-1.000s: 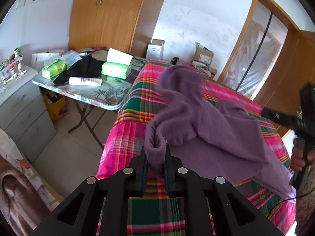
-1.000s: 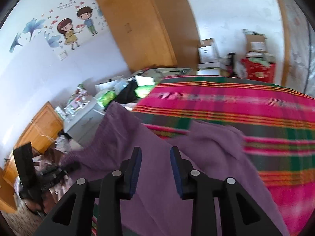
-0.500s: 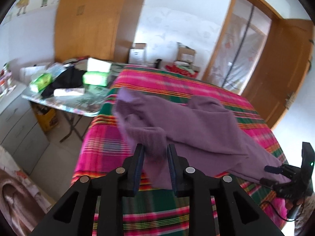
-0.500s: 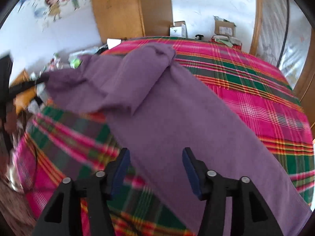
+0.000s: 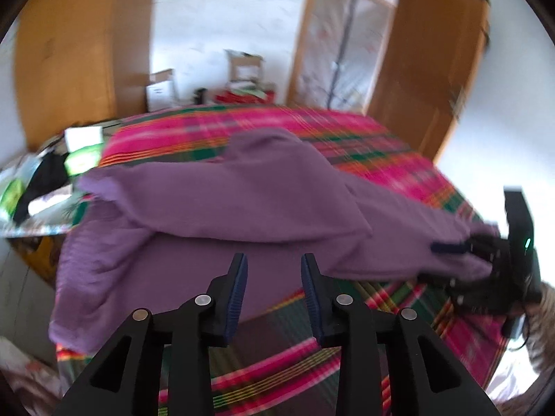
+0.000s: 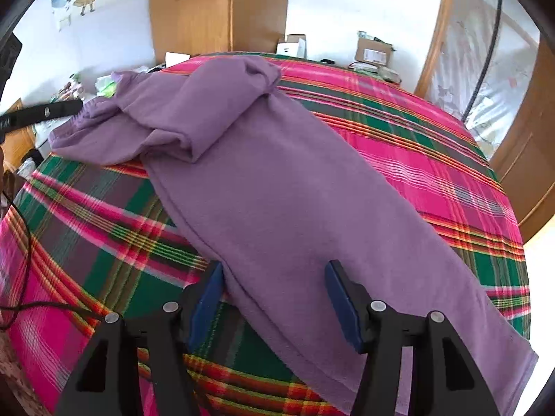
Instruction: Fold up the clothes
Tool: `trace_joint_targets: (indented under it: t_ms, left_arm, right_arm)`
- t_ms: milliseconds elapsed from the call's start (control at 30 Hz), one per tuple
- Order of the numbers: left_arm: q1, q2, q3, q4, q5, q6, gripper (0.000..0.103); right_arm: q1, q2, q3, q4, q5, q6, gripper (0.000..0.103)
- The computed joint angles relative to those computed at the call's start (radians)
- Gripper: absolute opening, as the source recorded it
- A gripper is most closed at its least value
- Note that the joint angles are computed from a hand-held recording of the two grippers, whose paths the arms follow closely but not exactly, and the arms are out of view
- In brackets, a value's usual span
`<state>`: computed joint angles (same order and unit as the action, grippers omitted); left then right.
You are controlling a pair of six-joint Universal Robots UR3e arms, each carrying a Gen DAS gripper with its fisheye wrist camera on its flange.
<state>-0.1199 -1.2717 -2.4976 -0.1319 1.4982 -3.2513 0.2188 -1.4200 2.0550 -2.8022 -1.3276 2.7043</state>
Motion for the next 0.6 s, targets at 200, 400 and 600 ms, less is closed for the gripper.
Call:
trace_joint_targets:
  t_ms: [200, 400, 600]
  left_arm:
    - [-0.193, -0.266, 0.151, 0.047, 0.162, 0.055, 0.039]
    - [-0.235, -0.380, 0.222, 0.035, 0.237, 0.054, 0.039]
    - [-0.262, -0.472, 0.303, 0.006, 0.277, 0.045, 0.039]
  right_arm:
    - [-0.011, 0.014, 0.022, -0.065, -0.013, 0.045, 0.029]
    - [-0.032, 0.031, 0.006, -0.139, -0.030, 0.107, 0.012]
    - [-0.067, 0.059, -0.035, -0.221, -0.068, 0.161, 0.012]
